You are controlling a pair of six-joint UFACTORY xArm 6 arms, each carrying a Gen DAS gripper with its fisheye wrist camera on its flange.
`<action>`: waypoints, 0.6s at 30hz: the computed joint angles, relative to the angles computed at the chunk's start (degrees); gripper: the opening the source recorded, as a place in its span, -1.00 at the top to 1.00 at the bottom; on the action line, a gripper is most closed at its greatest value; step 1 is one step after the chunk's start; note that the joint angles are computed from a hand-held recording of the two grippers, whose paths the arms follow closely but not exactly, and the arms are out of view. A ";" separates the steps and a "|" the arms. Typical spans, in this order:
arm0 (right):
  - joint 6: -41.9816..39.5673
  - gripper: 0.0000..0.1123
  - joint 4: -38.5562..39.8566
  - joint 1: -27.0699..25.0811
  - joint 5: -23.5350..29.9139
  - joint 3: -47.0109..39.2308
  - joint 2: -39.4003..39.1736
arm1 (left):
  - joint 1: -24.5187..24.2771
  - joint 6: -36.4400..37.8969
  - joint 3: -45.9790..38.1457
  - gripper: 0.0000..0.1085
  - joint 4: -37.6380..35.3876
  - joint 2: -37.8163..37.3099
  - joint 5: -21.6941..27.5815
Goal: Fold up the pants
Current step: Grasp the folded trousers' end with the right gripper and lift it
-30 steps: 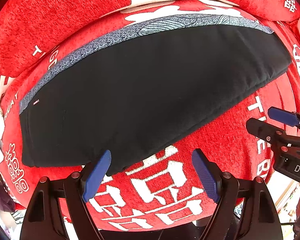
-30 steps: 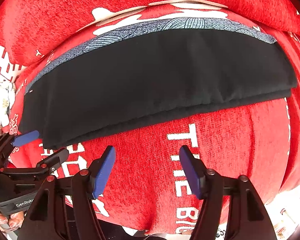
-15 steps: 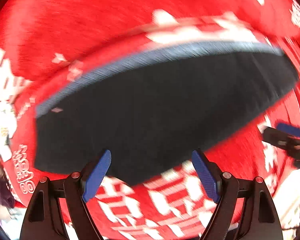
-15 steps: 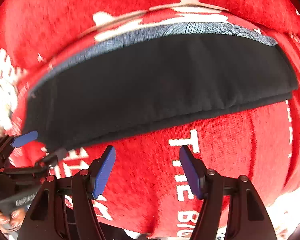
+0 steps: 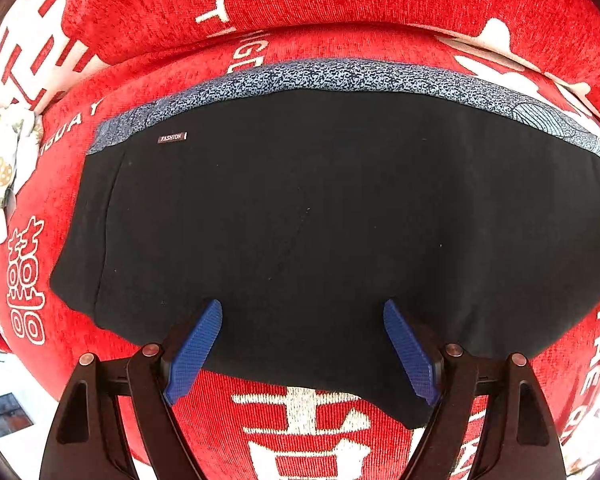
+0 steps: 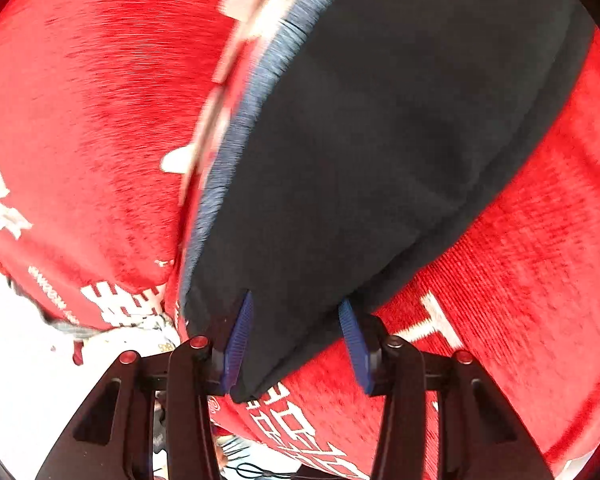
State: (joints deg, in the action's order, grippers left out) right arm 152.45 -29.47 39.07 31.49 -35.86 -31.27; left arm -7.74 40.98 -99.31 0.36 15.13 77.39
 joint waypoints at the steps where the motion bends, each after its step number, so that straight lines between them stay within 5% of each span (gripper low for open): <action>1: 0.69 0.28 -0.26 -0.03 0.13 -0.10 0.07 | 0.07 0.07 -0.84 -0.56 -0.11 0.51 0.73; 2: -1.02 0.47 1.81 0.14 1.56 -1.02 0.60 | 0.13 0.31 -1.52 -0.55 -0.20 0.90 1.27; 3: -2.63 0.86 1.91 0.23 2.36 -1.39 0.51 | 0.23 0.92 -1.94 -0.56 -0.36 1.13 1.59; 5: -2.94 0.87 -0.86 0.70 4.65 -2.90 -0.41 | 0.65 2.18 -2.73 -0.56 -0.72 1.94 1.42; 7: -9.96 0.87 4.37 2.21 8.77 -5.67 1.17 | 0.83 3.75 -0.10 -0.62 -0.92 0.48 -0.74; 9: -9.82 0.87 8.43 3.08 7.48 -4.26 2.04 | 0.74 4.62 1.30 -0.63 -0.33 -0.53 -1.70; 13: -5.73 0.61 5.83 3.82 7.89 -5.97 2.70 | 1.23 5.24 -7.34 -0.63 -2.34 2.67 6.57; 18: -15.02 0.51 9.82 5.58 27.73 -14.90 2.04 | -0.17 8.15 -5.45 -0.63 -6.28 0.02 4.22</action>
State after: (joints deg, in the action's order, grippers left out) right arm 137.43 -19.65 44.65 59.22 -50.76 -29.23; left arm -7.91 49.13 -104.77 -5.92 15.15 81.60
